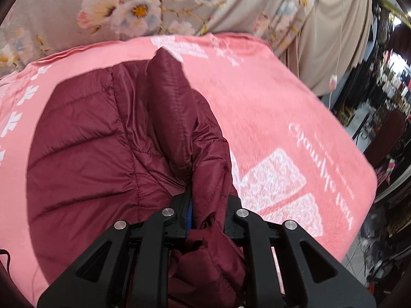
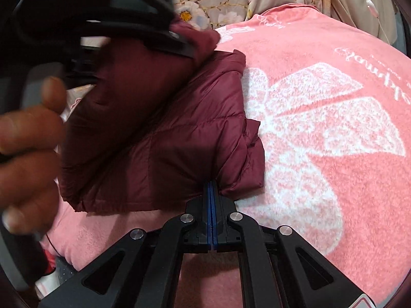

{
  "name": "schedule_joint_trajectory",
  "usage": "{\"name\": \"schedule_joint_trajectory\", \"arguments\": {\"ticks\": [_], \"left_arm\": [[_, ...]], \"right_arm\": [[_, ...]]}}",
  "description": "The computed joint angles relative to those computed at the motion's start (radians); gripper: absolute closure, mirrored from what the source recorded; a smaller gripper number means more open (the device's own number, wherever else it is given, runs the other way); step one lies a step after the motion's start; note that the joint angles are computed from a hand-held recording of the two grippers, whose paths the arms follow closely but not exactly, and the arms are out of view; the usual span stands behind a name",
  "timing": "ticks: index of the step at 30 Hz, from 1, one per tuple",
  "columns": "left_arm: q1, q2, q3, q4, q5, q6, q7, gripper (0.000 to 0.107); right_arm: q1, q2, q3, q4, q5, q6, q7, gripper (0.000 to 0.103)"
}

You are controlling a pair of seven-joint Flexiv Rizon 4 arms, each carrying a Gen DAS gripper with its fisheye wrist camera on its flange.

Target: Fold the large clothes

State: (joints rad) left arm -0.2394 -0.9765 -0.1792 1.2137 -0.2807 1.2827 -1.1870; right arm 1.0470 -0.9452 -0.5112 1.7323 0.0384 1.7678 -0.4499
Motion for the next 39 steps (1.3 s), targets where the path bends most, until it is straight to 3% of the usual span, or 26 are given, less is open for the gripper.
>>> {"name": "schedule_joint_trajectory", "arguments": {"ticks": [7,14,17,19,21,24,25,26,28,32,35,37,39], "left_arm": [[-0.066,-0.071,0.077,-0.102,0.056,-0.07,-0.048,0.093],[-0.055,-0.107,0.058,-0.154,0.062,-0.134,-0.043,0.093],[-0.003,-0.065,-0.024,-0.086,0.022,-0.123,0.01,0.083],[0.052,-0.03,-0.109,-0.021,-0.031,-0.098,0.075,0.067],[0.131,0.029,-0.228,0.094,-0.102,0.0,0.168,0.045],[0.226,0.076,-0.367,0.198,-0.178,0.16,0.259,0.031],[0.253,0.083,-0.401,0.212,-0.195,0.214,0.266,0.029],[0.262,0.084,-0.407,0.206,-0.204,0.242,0.255,0.027],[0.252,0.084,-0.366,0.162,-0.21,0.253,0.209,0.026],[0.129,0.051,-0.119,-0.021,-0.173,0.128,0.089,0.026],[0.09,0.0,-0.045,-0.153,-0.13,-0.019,0.065,0.026],[0.077,-0.044,-0.033,-0.236,-0.1,-0.119,0.095,0.027],[0.042,-0.087,0.01,-0.315,-0.062,-0.2,0.091,0.033]], "right_arm": [[-0.014,-0.007,0.02,-0.004,0.013,0.031,-0.011,0.098],[-0.058,0.029,0.089,0.014,0.037,0.056,-0.056,0.098],[-0.029,0.064,0.056,0.052,0.05,0.041,-0.067,0.098],[0.003,0.087,0.013,0.08,0.063,0.034,-0.066,0.098],[0.052,0.106,-0.061,0.105,0.081,0.025,-0.057,0.095],[0.075,0.126,-0.125,0.105,0.084,0.025,-0.045,0.072],[0.073,0.13,-0.142,0.085,0.086,0.031,-0.039,0.059],[0.068,0.131,-0.153,0.066,0.086,0.039,-0.038,0.052],[0.043,0.129,-0.159,0.031,0.074,0.041,-0.051,0.049],[0.006,0.096,-0.144,-0.062,0.036,-0.001,-0.051,0.043],[-0.02,0.105,-0.104,-0.056,0.008,-0.021,-0.05,0.042],[-0.008,0.096,-0.099,-0.042,0.002,-0.032,-0.026,0.042],[0.004,0.083,-0.111,-0.036,-0.016,-0.05,-0.012,0.051]]}}
